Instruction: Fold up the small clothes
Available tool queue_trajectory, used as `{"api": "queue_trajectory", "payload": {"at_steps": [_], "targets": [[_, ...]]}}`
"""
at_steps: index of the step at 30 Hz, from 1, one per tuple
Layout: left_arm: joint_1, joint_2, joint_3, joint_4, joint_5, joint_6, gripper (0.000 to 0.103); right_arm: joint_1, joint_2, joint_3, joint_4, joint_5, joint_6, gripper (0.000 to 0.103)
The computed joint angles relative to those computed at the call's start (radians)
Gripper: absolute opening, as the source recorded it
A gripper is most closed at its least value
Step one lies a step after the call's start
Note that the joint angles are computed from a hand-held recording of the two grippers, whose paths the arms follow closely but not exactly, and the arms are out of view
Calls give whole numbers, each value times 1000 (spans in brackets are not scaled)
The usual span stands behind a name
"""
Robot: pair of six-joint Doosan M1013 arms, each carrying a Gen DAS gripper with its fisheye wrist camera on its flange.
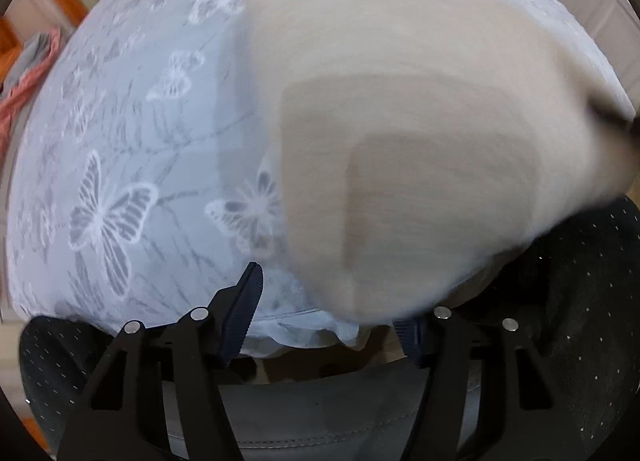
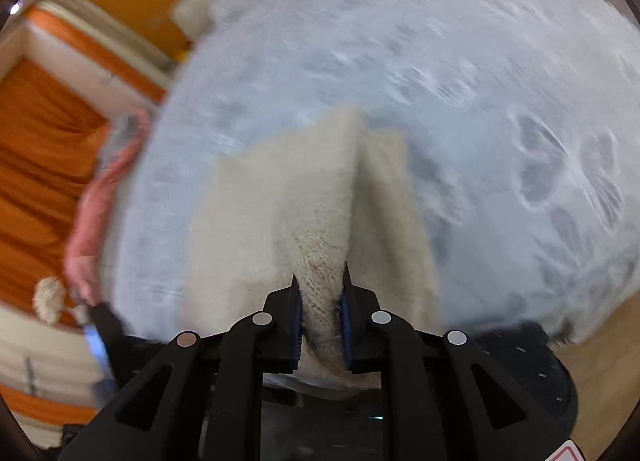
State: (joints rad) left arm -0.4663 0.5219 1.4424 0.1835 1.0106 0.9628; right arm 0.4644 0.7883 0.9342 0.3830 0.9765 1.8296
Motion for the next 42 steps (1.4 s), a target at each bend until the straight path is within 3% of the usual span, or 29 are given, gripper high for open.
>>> {"api": "queue_trajectory", "payload": {"at_steps": [2,3,8,10,12,16,18,19,20,21,22,26,27,30,31,34,37,42], "targets": [[5,6,-2,-15,10,7,59,9,50,-47,-84,132,37,14],[4,4,0,-11,10,8,59,8,60,-52,-63,158,30,15],[4,-60,32,-32,-60,48,61,5,34,-63,-75,116,34,28],[6,-91,43,-52,-95,59,71,-2,24,-62,-65,90,30,32],[2,-114,48,-39,-152,37,79,-11,29,-88,-42,63,20,48],[2,-92,-10,-53,-194,47,84,-10,116,-242,-59,131,5,60],[0,-61,-45,-46,-183,56,84,1,203,-383,-90,229,40,60],[-1,-47,-56,-34,-171,54,82,5,251,-456,-102,283,52,58],[-4,-22,-80,-20,-137,51,80,7,273,-487,-100,307,47,40],[-5,-2,-96,-26,-107,62,69,9,301,-535,-101,341,42,10],[-1,26,-119,-50,-62,83,66,12,311,-557,-101,347,34,10],[-10,34,-114,-21,-60,64,68,-1,196,-388,-54,119,-12,8],[-14,38,-119,-13,-52,71,69,-6,192,-374,-48,115,-5,8],[-26,54,-139,12,-25,81,71,-2,292,-489,-124,309,40,9],[-31,57,-144,29,-14,75,72,-3,296,-480,-110,313,40,9],[-31,61,-149,32,-4,74,72,-12,246,-417,-68,250,67,15],[-23,59,-144,19,-13,81,73,-9,131,-255,-78,145,42,23],[-28,58,-140,32,-18,76,74,-3,30,-75,-1,139,-30,45]]}}
